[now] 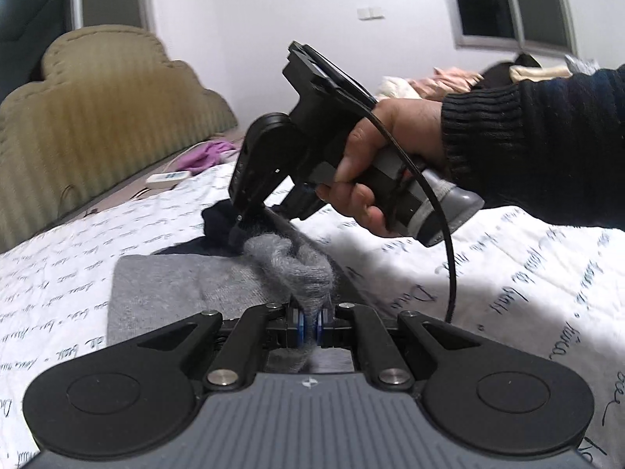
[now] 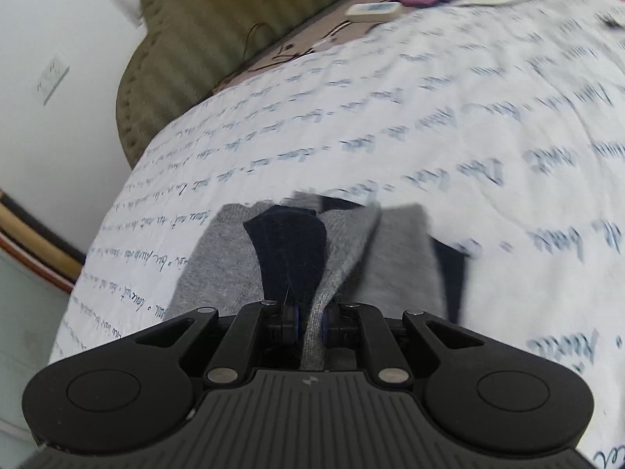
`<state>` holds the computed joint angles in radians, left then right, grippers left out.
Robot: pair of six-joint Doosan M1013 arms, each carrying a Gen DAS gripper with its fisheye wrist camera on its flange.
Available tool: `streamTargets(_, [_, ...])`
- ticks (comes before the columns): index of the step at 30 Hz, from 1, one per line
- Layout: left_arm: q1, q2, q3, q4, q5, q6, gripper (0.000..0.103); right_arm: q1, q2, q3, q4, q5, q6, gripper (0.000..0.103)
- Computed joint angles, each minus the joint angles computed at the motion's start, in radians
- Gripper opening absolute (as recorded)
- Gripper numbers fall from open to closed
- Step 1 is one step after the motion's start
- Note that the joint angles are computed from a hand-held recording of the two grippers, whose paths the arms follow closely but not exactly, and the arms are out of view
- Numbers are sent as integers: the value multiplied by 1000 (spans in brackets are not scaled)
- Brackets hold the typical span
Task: Fold small clothes
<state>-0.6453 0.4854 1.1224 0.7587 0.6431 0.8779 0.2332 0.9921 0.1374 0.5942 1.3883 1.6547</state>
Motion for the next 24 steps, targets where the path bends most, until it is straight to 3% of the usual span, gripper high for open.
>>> streamTargets(3, [2, 10, -14, -18, 3, 39, 5, -15, -78, 167, 51, -105, -62, 13])
streamTargets(6, [3, 26, -32, -58, 22, 81, 5, -27, -94, 212, 68, -148, -66, 13])
streamTargets(9, [-12, 51, -71, -123, 88, 143, 7, -32, -102, 254, 72, -160, -67, 14])
streamTargets(12, [-8, 43, -53, -143, 88, 176, 9, -39, -151, 369, 110, -247, -66, 32])
streamTargets(15, [7, -23, 45, -166, -18, 207, 13, -55, -220, 500, 168, -378, -81, 43])
streamTargets(16, [16, -50, 77, -186, -47, 200, 18, -60, -237, 529, 177, -413, -85, 43])
streamTargets(18, [44, -97, 120, -271, -85, 178, 39, -68, -264, 572, 181, -459, -94, 43])
streamTargets(20, [78, -133, 150, -295, -144, 90, 82, -72, -271, 579, 179, -462, -108, 43])
streamTargets(22, [109, -132, 140, -187, -154, -84, 96, -68, -262, 557, 148, -440, -111, 47])
streamTargets(24, [135, -87, 62, -145, -62, -162, 96, -55, -238, 507, 88, -403, -92, 53])
